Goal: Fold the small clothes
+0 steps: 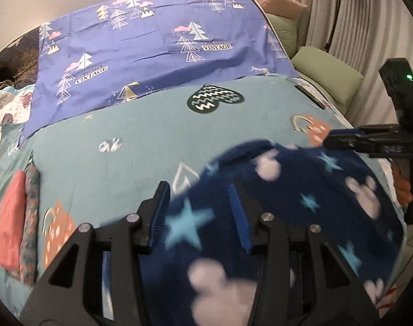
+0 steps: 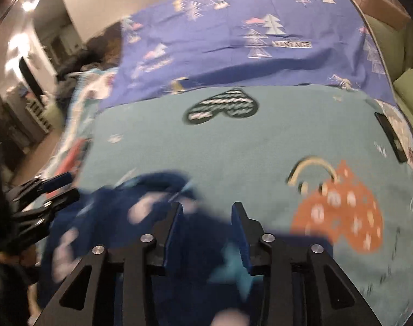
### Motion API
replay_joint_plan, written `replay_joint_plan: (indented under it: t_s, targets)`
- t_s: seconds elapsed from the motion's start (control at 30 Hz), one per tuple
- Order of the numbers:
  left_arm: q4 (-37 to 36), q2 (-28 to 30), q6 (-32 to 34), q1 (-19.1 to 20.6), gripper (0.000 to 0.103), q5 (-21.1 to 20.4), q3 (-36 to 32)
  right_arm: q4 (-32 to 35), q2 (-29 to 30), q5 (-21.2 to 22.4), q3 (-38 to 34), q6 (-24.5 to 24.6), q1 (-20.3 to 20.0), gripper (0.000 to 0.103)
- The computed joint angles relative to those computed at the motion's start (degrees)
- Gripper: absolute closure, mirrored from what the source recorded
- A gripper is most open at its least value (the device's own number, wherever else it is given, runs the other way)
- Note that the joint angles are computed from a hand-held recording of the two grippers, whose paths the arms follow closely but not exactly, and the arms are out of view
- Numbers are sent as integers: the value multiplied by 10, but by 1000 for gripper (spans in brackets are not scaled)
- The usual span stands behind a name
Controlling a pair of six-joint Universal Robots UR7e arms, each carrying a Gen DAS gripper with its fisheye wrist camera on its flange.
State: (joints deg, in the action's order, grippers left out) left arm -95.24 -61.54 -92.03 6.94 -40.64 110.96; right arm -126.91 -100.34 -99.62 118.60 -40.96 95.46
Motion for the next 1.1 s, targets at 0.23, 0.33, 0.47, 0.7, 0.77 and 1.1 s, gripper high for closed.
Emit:
replay_joint_plan:
  t_s: [0.23, 0.33, 0.47, 0.7, 0.77, 1.1]
  targets:
    - [31, 39, -47, -71, 50, -34, -35, 135, -161, 44, 74, -21, -26, 62]
    - [42, 50, -51, -89, 50, -43, -47, 151, -190, 62, 90, -19, -25, 62]
    - [61, 54, -80, -112, 45, -51, -55, 190, -223, 79, 101, -12, -20, 62]
    - [46, 51, -136, -132, 38, -73, -26, 177, -272, 51, 169, -34, -65, 54]
    - [21, 52, -153, -128, 38, -101, -3, 156, -280, 52, 195, -59, -107, 54]
    - [10, 64, -197, -158, 38, -124, 22, 179, -352, 92, 196, -46, -128, 54]
